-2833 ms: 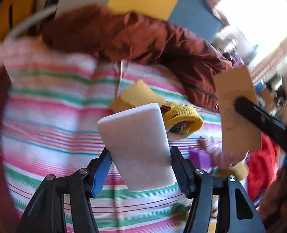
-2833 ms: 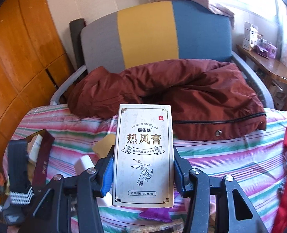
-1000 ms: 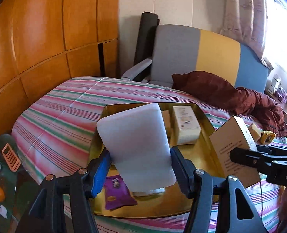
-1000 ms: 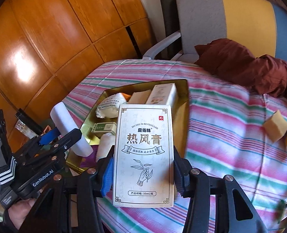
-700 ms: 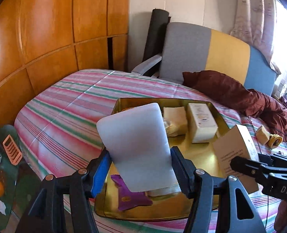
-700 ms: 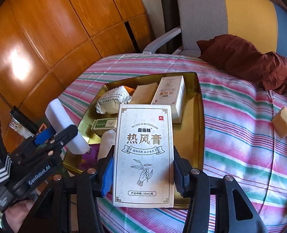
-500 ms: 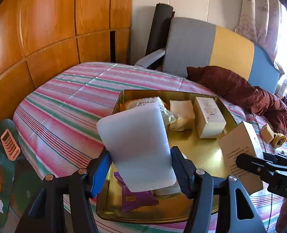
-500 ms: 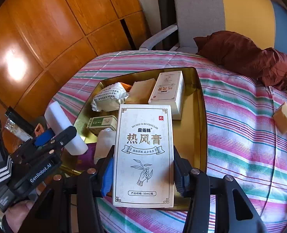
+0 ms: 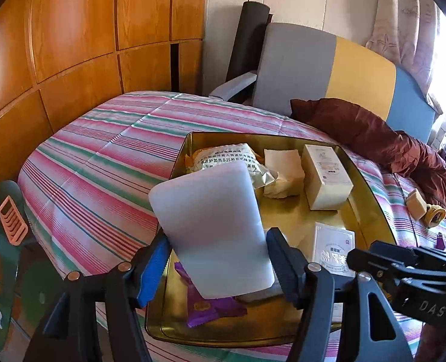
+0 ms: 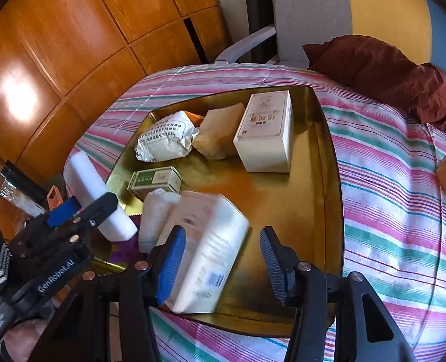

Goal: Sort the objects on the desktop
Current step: 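Carry white block and cream box to gold tray, right tool releases box, then lower white block into tray with left tool while right tool reaches cracker pile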

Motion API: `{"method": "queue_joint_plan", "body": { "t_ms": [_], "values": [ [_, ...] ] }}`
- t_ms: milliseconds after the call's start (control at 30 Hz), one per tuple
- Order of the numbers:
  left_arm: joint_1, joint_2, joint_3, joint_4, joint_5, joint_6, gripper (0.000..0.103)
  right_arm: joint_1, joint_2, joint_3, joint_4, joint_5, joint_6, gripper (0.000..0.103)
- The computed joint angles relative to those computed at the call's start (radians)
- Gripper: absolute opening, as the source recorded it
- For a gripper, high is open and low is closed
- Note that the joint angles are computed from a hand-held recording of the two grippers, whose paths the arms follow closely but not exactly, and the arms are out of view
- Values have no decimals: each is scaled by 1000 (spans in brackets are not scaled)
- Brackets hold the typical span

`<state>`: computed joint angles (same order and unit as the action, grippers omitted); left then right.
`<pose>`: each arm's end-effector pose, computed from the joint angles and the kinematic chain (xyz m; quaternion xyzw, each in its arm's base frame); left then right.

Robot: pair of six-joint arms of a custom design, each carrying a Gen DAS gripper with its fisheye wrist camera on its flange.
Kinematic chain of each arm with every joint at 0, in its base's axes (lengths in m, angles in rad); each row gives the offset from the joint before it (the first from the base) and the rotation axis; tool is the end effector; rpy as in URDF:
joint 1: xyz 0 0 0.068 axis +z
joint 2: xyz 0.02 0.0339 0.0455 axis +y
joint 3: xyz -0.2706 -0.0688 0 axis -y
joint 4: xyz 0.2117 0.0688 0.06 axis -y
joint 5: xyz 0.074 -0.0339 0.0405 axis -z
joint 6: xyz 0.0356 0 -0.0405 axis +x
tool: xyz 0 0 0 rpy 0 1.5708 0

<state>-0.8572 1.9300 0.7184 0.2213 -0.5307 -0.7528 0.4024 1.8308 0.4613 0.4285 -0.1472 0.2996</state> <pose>0.2120 -0.2174 0.1022 -0.0267 0.9273 -0.0249 0.3725 0.2326 0.1047 0.0913 -0.0715 0.9458 0.1719 0.2660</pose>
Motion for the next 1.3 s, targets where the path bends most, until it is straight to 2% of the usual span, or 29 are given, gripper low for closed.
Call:
{"method": "queue_joint_plan", "body": {
  "t_ms": [367, 733, 1033, 1300],
  "values": [
    [-57, -88, -9, -58, -71, -4, 65, 5, -82, -62, 8, 2, 12, 55],
    [-126, -180, -11, -100, -129, 9, 65, -12, -305, -193, -21, 32, 28, 62],
    [-173, -166, 32, -106, -122, 36, 65, -132, -569, -286, -168, 8, -6, 68],
    [-221, -126, 83, -102, -115, 71, 65, -487, -802, -305, -426, -155, -175, 71]
  ]
}}
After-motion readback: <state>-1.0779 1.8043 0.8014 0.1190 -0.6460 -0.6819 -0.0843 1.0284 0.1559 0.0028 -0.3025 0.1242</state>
